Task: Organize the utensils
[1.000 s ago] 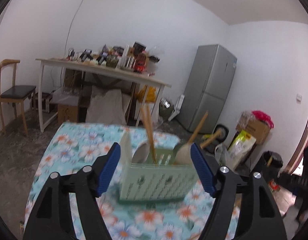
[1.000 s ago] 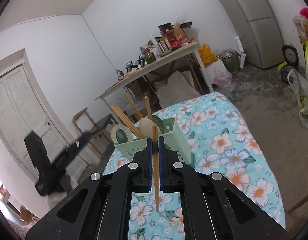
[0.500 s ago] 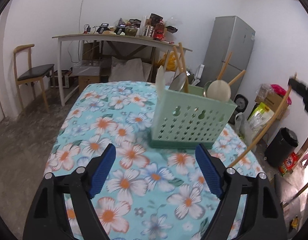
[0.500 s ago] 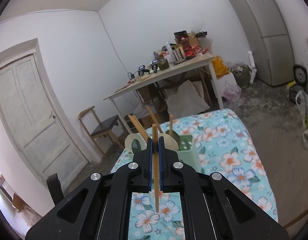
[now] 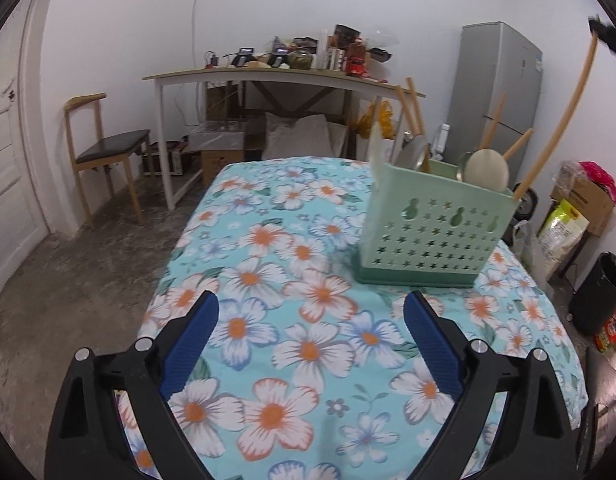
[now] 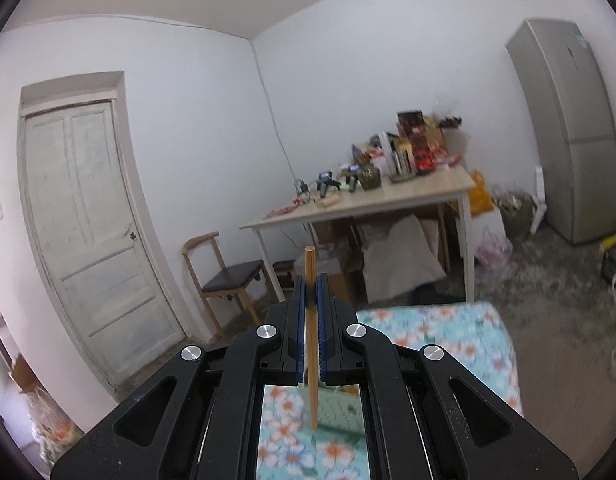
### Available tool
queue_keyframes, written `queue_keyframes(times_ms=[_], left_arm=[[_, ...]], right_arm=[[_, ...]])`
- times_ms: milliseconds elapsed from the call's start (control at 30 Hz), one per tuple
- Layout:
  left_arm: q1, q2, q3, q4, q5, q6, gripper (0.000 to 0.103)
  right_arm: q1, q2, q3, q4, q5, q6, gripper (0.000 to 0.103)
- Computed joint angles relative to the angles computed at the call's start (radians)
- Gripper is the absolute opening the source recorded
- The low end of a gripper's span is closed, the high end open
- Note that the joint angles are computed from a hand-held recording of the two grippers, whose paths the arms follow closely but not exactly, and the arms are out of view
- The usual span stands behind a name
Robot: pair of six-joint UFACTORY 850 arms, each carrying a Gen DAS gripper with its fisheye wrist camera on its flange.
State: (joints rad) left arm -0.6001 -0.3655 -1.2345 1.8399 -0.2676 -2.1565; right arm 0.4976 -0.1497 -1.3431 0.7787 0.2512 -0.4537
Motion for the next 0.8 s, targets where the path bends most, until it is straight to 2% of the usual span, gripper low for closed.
queue_keyframes(times_ms=[467,600,700,767,800], left_arm=[[0.015,0.024,0.029,-0.087,-0.037,0.064,0.096],[0.012,0.028,0.03,-0.116,-0.043,0.088,0.096],[0.011,0.028,0.027,-0.148,-0.044,0.113,0.097],[0.011,0.028,0.024,-0.173,-0.039,0.129,0.097],[0.01,0.029,0.022,-0.186,-0.039,0.139,0.097]], right_arm=[[-0.022,-0.175,-0.238,0.218,-0.035,-0.328,0.004],[-0.021,-0.238,-0.291,0.389,-0.011,-0.545,0.004],[-0.014,-0.286,-0.322,0.634,0.03,-0.826,0.005],[-0.02,-0.291,-0.307,0.71,0.017,-0.886,0.008],[-0.024,-0.284,-0.287,0.698,0.006,-0.857,0.014]])
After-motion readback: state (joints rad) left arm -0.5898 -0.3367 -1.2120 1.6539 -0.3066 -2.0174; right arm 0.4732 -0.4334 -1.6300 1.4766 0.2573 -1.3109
